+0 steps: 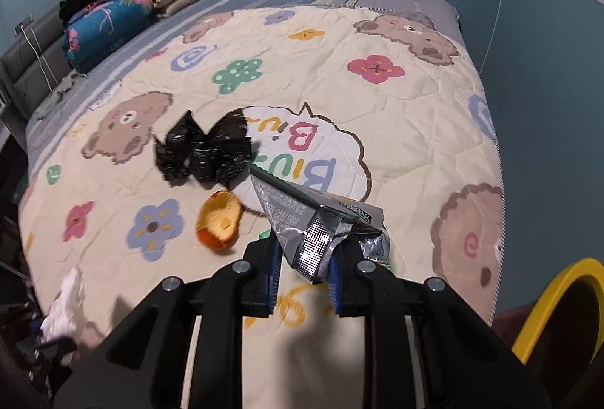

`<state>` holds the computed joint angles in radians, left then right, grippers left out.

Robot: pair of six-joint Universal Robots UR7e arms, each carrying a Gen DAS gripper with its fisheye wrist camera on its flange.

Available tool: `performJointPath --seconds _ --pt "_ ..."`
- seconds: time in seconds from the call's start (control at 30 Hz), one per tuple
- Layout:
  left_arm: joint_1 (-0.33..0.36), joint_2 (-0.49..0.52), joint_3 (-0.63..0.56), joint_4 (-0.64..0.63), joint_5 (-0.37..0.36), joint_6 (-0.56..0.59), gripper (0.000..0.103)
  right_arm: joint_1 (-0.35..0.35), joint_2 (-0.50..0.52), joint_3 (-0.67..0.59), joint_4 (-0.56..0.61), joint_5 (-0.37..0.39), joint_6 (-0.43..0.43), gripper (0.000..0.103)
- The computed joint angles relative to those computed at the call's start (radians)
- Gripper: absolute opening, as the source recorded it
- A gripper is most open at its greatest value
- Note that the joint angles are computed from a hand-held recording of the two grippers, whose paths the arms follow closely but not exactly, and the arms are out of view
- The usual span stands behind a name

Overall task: Collect trash
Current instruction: 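Carry the tissue and snack wrapper over the yellow-rimmed bin with both tools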

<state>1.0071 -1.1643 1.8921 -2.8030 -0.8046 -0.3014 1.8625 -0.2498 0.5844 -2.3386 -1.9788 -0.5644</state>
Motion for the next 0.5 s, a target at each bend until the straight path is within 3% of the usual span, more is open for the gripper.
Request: performJointPath --seconds 0.27,0.5 --pt "-0.047 -0.011 0.016 -0.013 0.041 0.001 0.025 0.009 -0.218 0.304 -0.09 0.05 0.013 0.02" --pt "-0.09 -0.002 0.006 0.002 0.072 0.017 0.025 0.018 -0.339 0.469 -0.149 0.051 0.003 0.02"
